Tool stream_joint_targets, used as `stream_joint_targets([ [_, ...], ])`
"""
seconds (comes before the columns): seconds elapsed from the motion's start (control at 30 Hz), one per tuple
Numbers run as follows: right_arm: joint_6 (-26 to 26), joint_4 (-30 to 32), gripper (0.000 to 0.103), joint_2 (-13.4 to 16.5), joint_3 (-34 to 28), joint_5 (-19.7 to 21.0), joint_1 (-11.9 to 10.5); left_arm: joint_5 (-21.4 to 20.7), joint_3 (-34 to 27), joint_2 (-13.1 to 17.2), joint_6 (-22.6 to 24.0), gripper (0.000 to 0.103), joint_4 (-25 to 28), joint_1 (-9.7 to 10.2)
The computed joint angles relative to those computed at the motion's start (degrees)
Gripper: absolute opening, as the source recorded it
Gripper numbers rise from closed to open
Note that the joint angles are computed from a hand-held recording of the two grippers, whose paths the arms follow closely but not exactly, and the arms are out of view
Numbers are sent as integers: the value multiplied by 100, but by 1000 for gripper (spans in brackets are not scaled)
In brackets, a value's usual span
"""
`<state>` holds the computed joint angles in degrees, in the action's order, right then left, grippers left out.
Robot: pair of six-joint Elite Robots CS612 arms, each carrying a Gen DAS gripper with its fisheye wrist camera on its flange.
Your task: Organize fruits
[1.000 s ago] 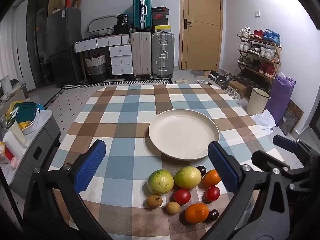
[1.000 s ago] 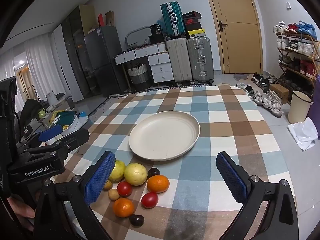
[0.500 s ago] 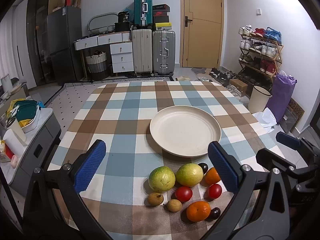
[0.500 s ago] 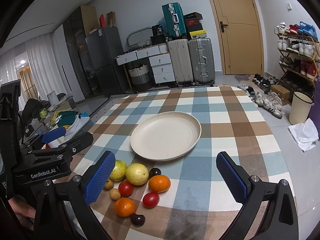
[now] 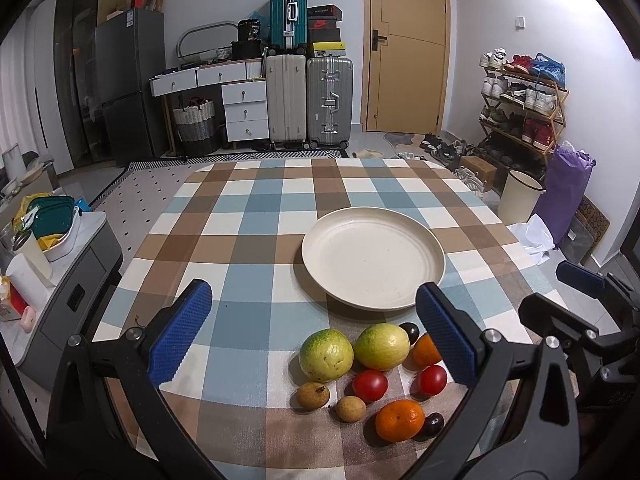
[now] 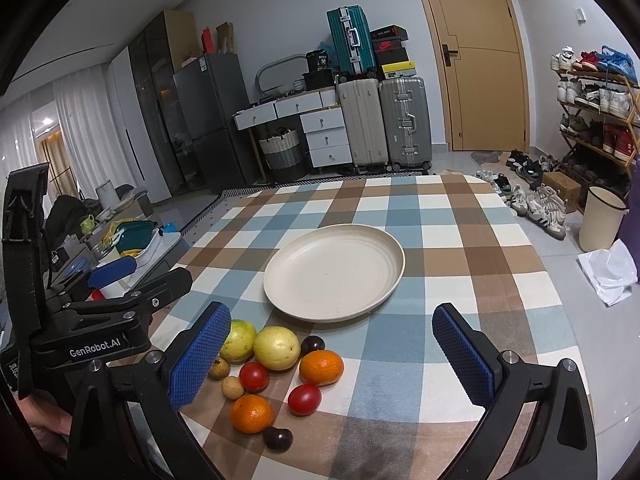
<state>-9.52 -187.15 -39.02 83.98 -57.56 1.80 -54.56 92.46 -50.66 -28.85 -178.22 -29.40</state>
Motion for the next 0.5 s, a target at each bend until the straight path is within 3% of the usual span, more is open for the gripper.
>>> stream_joint_targets([
  [0.5, -2, 23, 103, -4, 1, -15, 5, -27, -10, 37, -77, 102, 38, 20],
])
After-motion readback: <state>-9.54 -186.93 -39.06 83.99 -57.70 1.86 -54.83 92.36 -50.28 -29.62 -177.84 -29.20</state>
